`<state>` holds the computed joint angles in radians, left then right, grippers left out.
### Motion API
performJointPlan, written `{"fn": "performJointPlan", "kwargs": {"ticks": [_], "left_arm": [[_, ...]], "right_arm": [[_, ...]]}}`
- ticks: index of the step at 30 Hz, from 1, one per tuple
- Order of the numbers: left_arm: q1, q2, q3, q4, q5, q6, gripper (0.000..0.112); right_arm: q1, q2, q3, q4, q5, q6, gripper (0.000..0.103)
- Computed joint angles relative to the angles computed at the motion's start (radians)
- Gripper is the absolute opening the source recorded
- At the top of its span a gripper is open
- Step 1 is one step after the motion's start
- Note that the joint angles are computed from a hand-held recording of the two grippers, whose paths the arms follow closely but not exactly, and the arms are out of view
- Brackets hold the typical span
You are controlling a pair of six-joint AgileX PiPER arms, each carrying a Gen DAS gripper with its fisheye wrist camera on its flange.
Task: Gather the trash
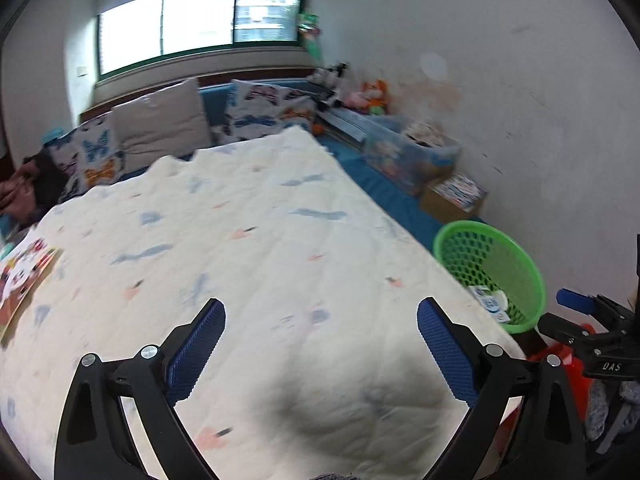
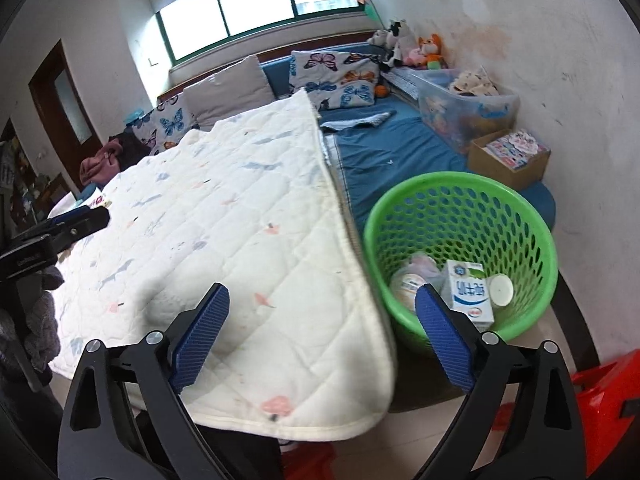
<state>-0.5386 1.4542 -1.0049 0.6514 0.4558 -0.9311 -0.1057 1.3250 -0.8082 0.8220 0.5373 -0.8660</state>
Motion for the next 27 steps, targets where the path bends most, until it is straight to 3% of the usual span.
{"fn": "performJointPlan", "kwargs": {"ticks": [10, 16, 23, 27], "left_arm": [[0.053, -0.223, 0.229, 0.177, 0.035, -0.225, 0.094], [0.052, -0.324, 0.31, 0.248, 0.072, -0.303, 0.094], [-0.046, -0.398, 0.378, 0.393, 0.18, -0.469, 0.094], [-0.084, -0.417, 0.4, 0.422, 0.213, -0.519, 0.094]], "right_arm": [[0.254, -0.08, 0.07, -0.234, -0.173, 0.305, 0.099], [0.306, -0.099, 0.089, -0.255, -0.217, 0.368, 0.099], [0.343, -0.124, 0.101, -0.274, -0.239, 0.416, 0.099], [0.407, -0.135, 0.114, -0.49, -0.283, 0.637, 0.099]]}}
